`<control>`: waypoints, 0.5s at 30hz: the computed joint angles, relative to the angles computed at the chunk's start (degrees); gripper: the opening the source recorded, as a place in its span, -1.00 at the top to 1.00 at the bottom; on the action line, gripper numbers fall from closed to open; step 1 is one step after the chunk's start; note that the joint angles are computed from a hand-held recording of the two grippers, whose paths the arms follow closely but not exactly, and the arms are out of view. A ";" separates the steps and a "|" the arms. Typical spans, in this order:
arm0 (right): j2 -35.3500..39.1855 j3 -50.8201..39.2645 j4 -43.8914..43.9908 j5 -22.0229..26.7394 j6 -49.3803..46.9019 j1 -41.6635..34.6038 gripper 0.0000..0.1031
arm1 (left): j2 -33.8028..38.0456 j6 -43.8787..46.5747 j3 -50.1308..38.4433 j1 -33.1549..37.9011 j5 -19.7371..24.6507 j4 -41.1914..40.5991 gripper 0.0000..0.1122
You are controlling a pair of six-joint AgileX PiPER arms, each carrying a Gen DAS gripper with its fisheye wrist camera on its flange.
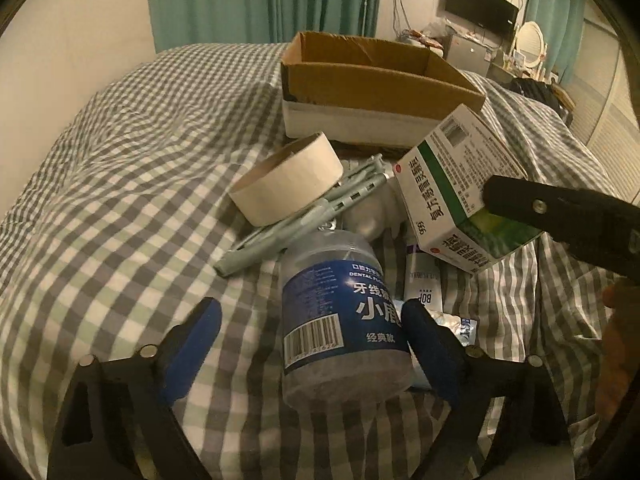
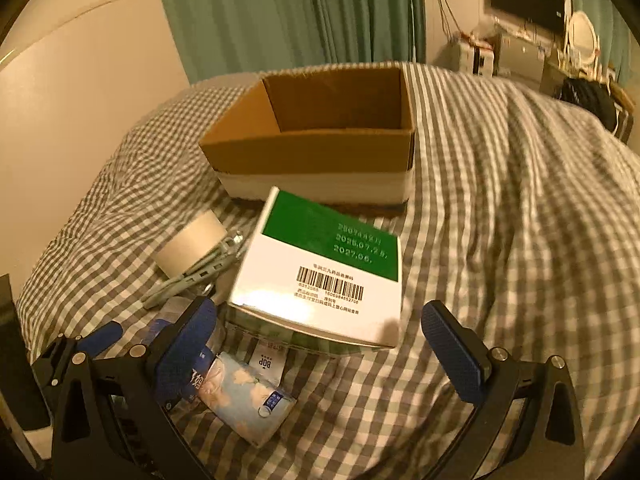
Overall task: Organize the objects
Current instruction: 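Grasp the blue-labelled jar with the left tool while the right tool grasps the green medicine box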
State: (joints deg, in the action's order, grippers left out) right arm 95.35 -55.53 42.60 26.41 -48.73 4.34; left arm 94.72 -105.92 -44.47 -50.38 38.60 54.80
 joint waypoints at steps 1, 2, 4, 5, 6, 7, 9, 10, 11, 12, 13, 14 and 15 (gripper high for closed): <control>0.79 -0.55 -0.09 0.25 0.35 -0.01 -0.99 | 0.47 0.40 -0.10 0.43 -0.70 0.07 -0.56; 1.47 -1.04 -0.01 0.66 0.54 -0.13 -0.99 | 0.98 1.09 -0.19 0.91 -1.67 -0.12 -0.50; 3.15 -2.17 0.55 1.42 0.55 -0.33 -0.99 | 1.44 1.73 -0.11 1.28 -2.64 -0.48 -0.46; 3.21 -2.22 0.87 1.75 0.03 -0.60 -0.98 | 1.85 1.96 -0.31 1.24 -2.65 -0.71 -0.46; 3.27 -2.13 1.39 1.82 -0.87 -0.64 -0.96 | 2.22 2.35 -0.53 1.28 -2.68 -0.92 -0.46; 3.25 -2.10 1.58 1.90 -1.30 -0.73 -0.95 | 2.44 2.43 -0.59 1.25 -2.85 -0.97 -0.43; 3.04 -1.90 2.32 2.34 -2.69 -1.14 -0.93 | 2.45 3.41 -0.45 1.84 -4.65 -1.54 -0.30; 2.68 -1.48 3.04 2.58 -3.83 -1.50 -0.93 | 2.39 3.81 -0.24 2.14 -5.69 -1.86 -0.19; 2.37 -1.04 3.46 2.47 -4.55 -1.57 -0.93 | 2.21 3.85 -0.09 2.12 -5.94 -2.16 -0.19; 1.56 -0.05 4.36 2.26 -6.14 -1.92 -0.92 | 1.93 2.97 0.03 1.72 -5.76 -1.88 -0.18; 0.77 0.72 4.75 1.92 -7.11 -2.03 -0.92 | 1.34 2.42 0.36 1.72 -5.90 -1.70 -0.18; 0.57 0.78 4.13 1.07 -6.25 -1.07 -0.92 | 0.71 1.63 0.74 1.59 -5.81 -1.45 -0.17; -0.50 1.75 4.47 0.55 -7.33 -1.18 -0.92 | 0.12 1.04 0.94 1.33 -5.28 -1.32 -0.17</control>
State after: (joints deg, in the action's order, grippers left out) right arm 94.85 -53.78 47.08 26.96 -56.06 3.16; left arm 94.84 -104.87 -43.53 -49.05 33.32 53.48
